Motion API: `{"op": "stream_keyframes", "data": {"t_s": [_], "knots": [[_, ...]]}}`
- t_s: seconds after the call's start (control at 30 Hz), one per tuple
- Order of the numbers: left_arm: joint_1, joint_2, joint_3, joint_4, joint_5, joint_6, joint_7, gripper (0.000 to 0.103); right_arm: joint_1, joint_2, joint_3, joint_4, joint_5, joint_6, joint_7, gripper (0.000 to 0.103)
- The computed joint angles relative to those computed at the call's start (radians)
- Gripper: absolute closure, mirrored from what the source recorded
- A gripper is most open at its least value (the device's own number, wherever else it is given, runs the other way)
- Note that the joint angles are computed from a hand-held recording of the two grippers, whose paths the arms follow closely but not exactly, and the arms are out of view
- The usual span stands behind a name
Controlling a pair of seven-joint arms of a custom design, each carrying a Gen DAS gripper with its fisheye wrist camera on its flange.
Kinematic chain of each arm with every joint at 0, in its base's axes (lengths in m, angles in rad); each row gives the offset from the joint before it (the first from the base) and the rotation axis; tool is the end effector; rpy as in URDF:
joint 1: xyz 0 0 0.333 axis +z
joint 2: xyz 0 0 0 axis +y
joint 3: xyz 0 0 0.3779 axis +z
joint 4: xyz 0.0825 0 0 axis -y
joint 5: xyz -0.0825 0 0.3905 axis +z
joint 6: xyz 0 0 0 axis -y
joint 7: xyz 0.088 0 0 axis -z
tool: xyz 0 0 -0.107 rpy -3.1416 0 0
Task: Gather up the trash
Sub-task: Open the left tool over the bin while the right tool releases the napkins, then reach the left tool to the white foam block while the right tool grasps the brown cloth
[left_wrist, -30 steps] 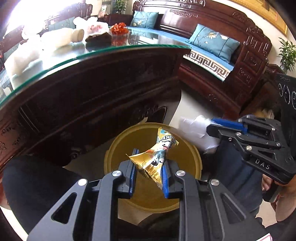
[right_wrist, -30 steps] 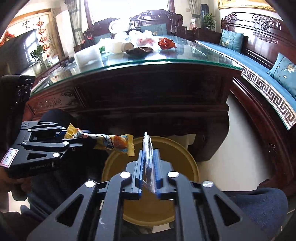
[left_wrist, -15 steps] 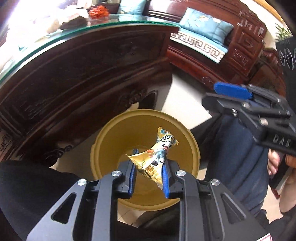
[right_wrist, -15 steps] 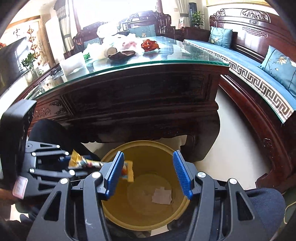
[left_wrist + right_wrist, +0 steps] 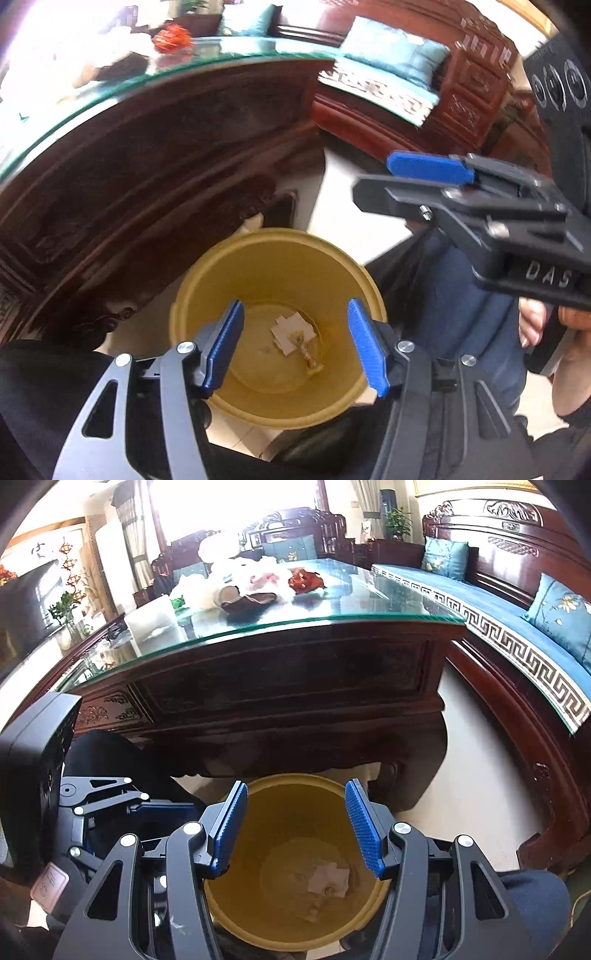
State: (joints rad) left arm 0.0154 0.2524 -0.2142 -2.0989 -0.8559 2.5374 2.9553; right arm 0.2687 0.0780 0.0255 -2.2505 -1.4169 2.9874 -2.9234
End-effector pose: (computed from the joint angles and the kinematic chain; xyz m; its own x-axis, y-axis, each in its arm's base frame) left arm 0.6038 -0.1064 0.3733 -0.7981 -0.5835 0.1505 -0.5565 0.6180 -0.5553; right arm 0.5025 0.2248 0.4209 -0.0755 -0.9840 -0.1616 -0.6949 0.1682 -0.6991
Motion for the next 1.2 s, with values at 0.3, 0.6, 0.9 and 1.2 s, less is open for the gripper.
{"op": "stream_keyframes", "data": {"t_s": [0.3,0.6,0.9,1.2], "knots": [[0.037,0.014,0.009,0.07,-0.095,0.09,-0.029,0.045,0.007,0.062,-0.016,0.123,-0.023,0.042,-0.03,0.051],[0.08,0.057,-0.004,0.195,-0.154,0.205,-0.063,0.044,0.032,0.151,-0.047,0.318,-0.023,0.083,-0.092,0.051],[0.108,0.129,-0.024,0.352,-0.146,0.306,-0.152,0.026,0.051,0.271,-0.078,0.505,0.195,0.112,-0.336,0.051],[0.059,0.259,0.049,0.525,0.109,0.356,-0.495,0.024,-0.027,0.38,0.024,0.611,0.543,0.068,-0.698,0.051]]}}
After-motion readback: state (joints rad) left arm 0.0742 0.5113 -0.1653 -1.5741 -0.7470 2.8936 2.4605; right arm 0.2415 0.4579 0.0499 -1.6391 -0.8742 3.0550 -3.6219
